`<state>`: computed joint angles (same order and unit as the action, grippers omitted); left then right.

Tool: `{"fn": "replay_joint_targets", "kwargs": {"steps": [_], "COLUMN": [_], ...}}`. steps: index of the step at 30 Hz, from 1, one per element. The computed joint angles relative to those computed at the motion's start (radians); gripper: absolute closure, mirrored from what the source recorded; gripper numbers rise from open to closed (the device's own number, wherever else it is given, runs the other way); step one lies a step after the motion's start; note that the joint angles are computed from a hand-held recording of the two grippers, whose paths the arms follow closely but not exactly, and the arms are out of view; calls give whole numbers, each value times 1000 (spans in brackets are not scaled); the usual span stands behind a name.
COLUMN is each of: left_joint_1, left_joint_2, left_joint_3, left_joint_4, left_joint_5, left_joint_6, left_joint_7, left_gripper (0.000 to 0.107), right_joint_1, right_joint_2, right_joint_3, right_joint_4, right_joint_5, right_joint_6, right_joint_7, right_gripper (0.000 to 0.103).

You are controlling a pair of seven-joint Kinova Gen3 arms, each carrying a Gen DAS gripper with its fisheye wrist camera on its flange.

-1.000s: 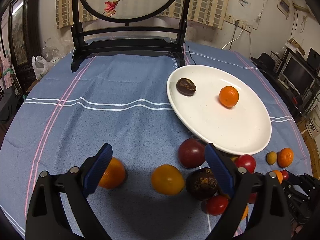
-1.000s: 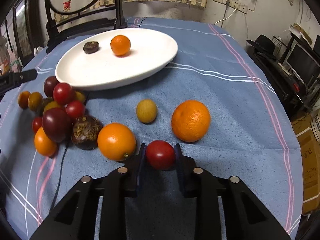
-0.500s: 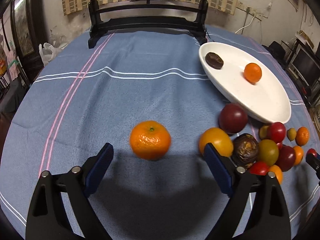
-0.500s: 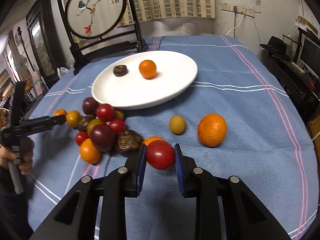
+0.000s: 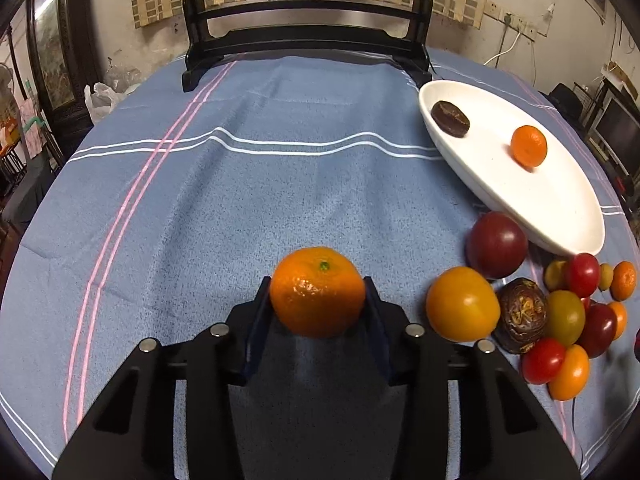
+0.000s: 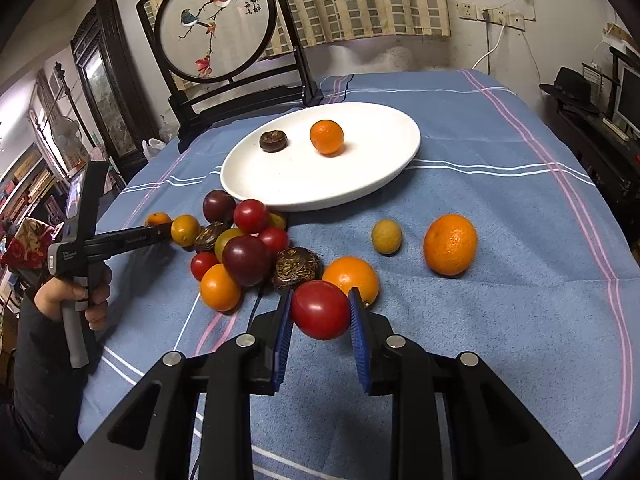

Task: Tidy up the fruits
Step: 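Release the red tomato onto the plate with the right tool while the left releases the mandarin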

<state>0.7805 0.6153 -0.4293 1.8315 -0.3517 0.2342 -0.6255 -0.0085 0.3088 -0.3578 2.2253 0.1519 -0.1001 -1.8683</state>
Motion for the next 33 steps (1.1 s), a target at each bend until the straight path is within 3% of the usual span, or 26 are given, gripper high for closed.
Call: {"fn": "replay_joint_targets", "kwargs": {"steps": [6, 9, 13, 16, 19, 23, 28, 33], "left_joint_1": [99, 133, 77, 48, -18, -59, -135, -165], "left_joint_2": [-51, -84, -97, -64, -32, 31, 97, 146], "left_joint_3": [-75, -76, 29, 81, 153, 192, 265, 295], "left_joint_4": [25, 9, -78, -176, -252, -351, -434, -481], "left_joint_5": [-24, -45, -53, -54, -37, -27, -2, 26], "left_joint_6": [-31, -40, -10, 37, 67, 137, 188, 211], "left_joint_7": [52, 33, -38, -55, -76, -88, -141, -181], "left_gripper": [66, 65, 65, 65, 65, 65, 65, 65], "right_joint_1": [-24, -46, -43, 6, -37, -126, -20, -28], "right_joint_2": [-30, -46, -53, -3, 44, 110, 210, 250], "right_joint_3": [24, 38, 20, -53, -13, 88, -11, 0], "right_joint_4": [-4, -38, -100, -196, -269, -323, -398, -434], "right_joint_5": [3, -1, -11, 15, -29, -90, -133, -191], "right_joint_6": [8, 20, 23, 68, 98, 96, 164, 205], "right_joint_7": [5, 21, 49, 44, 74, 94, 143, 186], "right_gripper": [76, 76, 75, 75, 75, 75, 75, 72]}}
